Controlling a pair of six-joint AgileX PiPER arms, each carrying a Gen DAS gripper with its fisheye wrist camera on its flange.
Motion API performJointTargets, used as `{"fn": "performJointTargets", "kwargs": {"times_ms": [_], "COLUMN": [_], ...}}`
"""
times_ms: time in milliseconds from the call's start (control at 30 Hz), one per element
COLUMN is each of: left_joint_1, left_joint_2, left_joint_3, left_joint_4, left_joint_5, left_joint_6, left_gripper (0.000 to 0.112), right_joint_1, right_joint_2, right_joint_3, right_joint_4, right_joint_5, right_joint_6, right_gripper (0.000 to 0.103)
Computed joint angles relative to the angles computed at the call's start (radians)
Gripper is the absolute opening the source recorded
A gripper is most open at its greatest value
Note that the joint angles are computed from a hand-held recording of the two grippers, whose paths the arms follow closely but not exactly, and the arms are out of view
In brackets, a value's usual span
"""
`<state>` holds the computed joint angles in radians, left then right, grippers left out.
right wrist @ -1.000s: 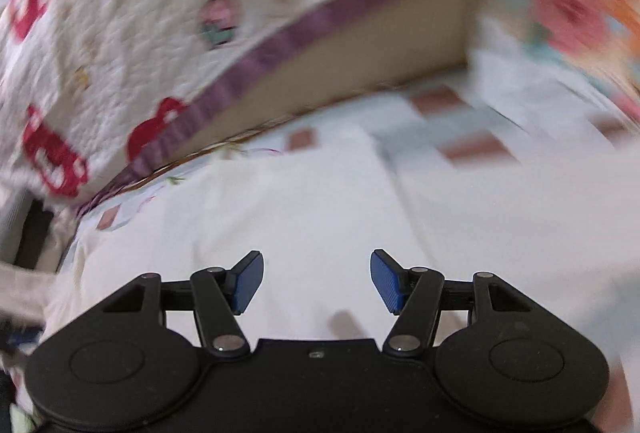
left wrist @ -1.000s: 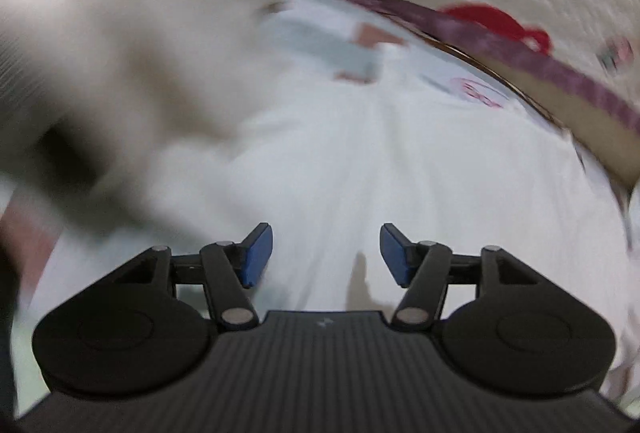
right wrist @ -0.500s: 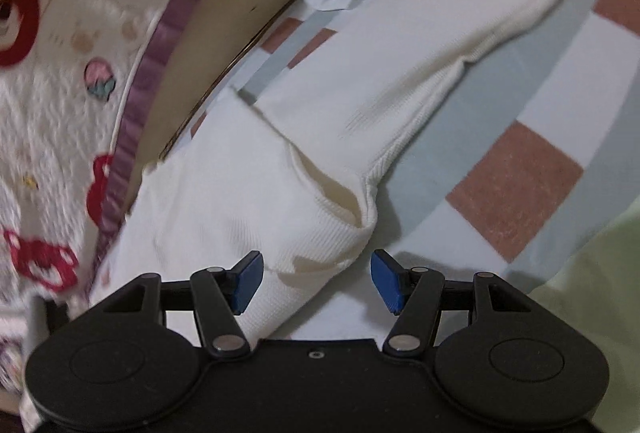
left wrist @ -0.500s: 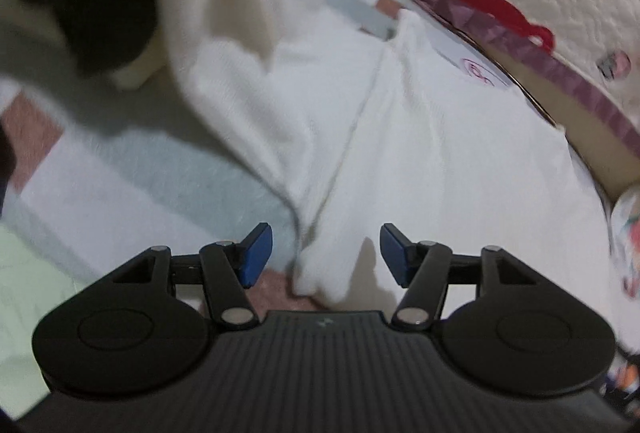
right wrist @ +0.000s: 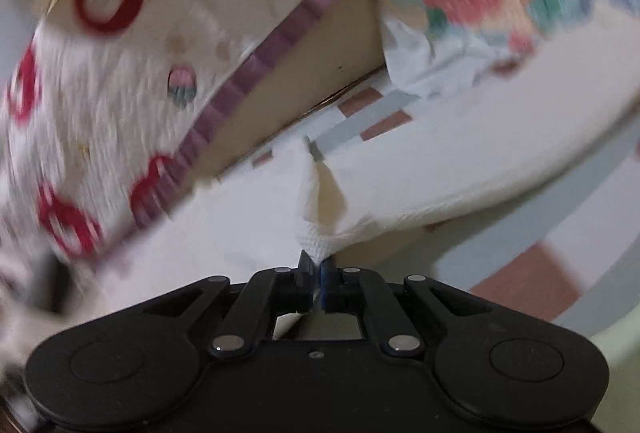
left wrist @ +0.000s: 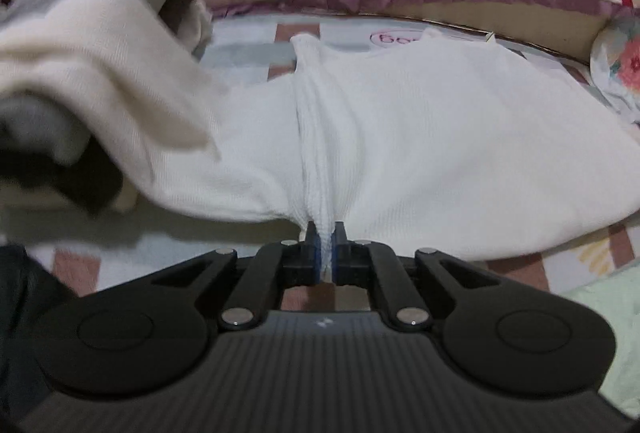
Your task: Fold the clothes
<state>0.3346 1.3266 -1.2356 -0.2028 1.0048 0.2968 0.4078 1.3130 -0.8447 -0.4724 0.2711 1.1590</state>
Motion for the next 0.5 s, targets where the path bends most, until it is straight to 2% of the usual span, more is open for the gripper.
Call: {"fn": "performJointTargets", "kwargs": {"times_ms": [33, 133, 200, 267, 333, 433, 500], "left_joint_1": [-0.002, -0.032, -0.008, 0.044, 0.053, -0.001, -0.033], "left_joint_2": [0.008, 0.025, 0.002, -0.018, -0.016, 0.035, 0.057], "left_joint_3": [0.01, 0.038, 0.029, 0.025, 0.036, 0.037, 0.03], "left_joint_4": [0.007, 0.048, 0.012, -0.052, -0.056, 0.022, 0.062], "left_joint_5": [0.006, -0.015, -0.012, 0.014, 0.033, 0.063, 0.06], "left_joint_6": [-0.008, -0.059, -0.044, -0.008, -0.015, -0.062, -0.092], "left_gripper": [0.004, 0.004, 0.004, 0.004, 0.004, 0.004, 0.004], "right_joint_1": [-0.003, -0.054, -0.06, -0.041, -0.027, -0.058, -0.072], "right_joint_2": [0.014, 0.05, 0.025, -0.025, -0.034, 0.015, 0.025], "right_joint_3": [-0.01, 0.012, 0.041, 0.039, 0.037, 0.061, 0.087], "right_joint_4": [0.039, 0.213, 0.185, 0.11, 0.062, 0.145, 0.194], "right_joint_5": [0.035, -0.003, -0.05, -0.032, -0.001, 0.022, -0.01], "right_joint_6": [-0.097, -0.244, -0.208, -0.177, -0.172, -0.252, -0.262], "right_gripper": [0.004, 0.004, 0.003, 0.003, 0.003, 0.003, 0.003]}}
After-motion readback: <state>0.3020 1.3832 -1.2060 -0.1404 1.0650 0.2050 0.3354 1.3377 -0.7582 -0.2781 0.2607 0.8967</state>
